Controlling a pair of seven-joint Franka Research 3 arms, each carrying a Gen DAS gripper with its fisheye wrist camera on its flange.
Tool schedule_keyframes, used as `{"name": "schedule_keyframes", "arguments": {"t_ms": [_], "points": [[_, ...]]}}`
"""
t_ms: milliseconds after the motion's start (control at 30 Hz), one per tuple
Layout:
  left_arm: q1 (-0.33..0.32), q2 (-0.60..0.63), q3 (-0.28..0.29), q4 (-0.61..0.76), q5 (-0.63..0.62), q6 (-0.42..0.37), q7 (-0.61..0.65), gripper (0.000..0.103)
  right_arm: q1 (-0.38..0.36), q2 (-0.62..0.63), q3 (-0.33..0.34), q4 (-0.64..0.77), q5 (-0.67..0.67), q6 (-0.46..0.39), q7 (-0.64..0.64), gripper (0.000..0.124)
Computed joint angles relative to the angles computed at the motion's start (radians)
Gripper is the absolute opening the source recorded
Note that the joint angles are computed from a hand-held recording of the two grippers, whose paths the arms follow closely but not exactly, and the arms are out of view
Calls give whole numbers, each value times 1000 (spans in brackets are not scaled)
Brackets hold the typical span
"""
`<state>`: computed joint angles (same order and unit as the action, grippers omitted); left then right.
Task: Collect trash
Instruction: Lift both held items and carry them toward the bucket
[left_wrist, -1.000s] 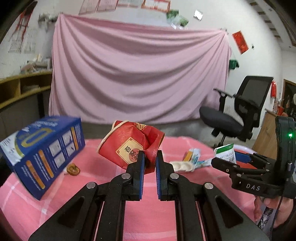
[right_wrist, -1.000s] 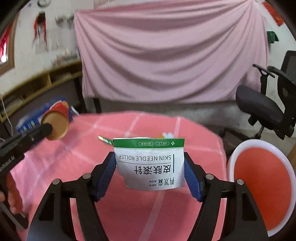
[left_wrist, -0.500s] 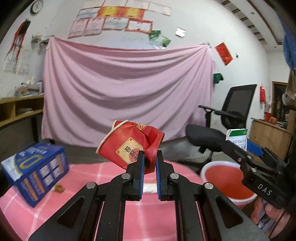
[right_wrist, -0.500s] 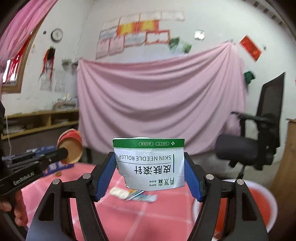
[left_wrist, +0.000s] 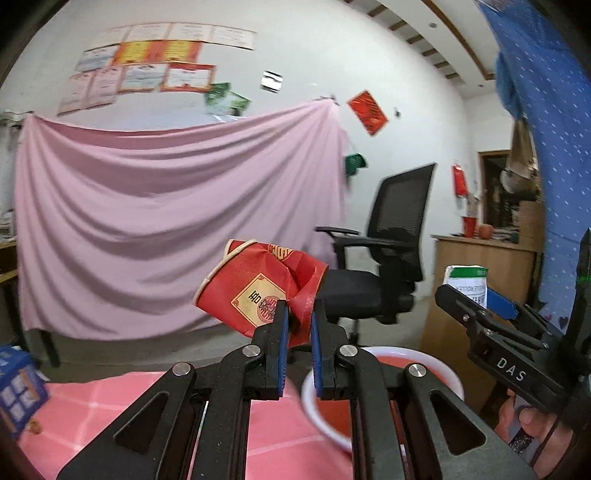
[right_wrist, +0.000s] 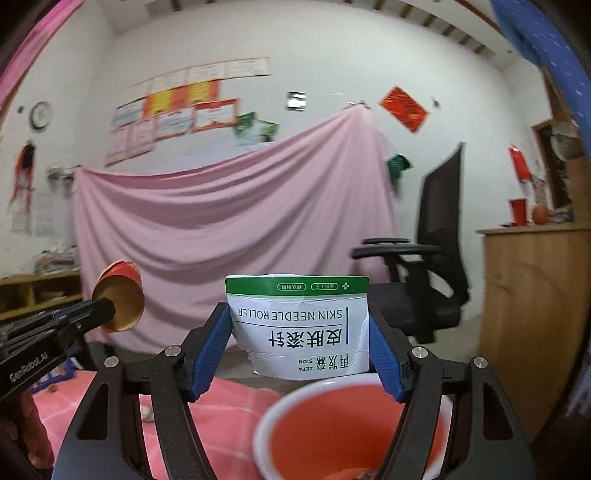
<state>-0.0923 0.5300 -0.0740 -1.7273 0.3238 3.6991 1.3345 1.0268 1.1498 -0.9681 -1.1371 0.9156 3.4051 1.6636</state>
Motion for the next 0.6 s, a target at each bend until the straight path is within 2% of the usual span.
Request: {"name": "schedule_keyframes", "arguments": {"t_ms": [100,200,267,300,367,500,600], "points": [[27,49,-59,82,87,-76,-49,9,13,7,-42,-39,12,-31,36,71],[121,118,-206,198,248,-235,-143,9,8,15,-62,-59,-1,-85,96,71],[168,167,-303,267,297,-337,-140,9,-9,0,-42,-67,-25,-108,118,71],[190,184,-345,287,298,-373,-119,9,-19,3,-43,-60,-36,-135,137,71],[225,239,-439,349,287,-465,-59,9,-28,-16,-20,-79,-60,-136,146,71],[242,303,-525,432,217,-598,32,9,-49,-37,13,-88,-108,-162,183,71],[244,339,-567,483,162,-675,97,9,-65,-55,41,-91,-149,-185,203,71]]}}
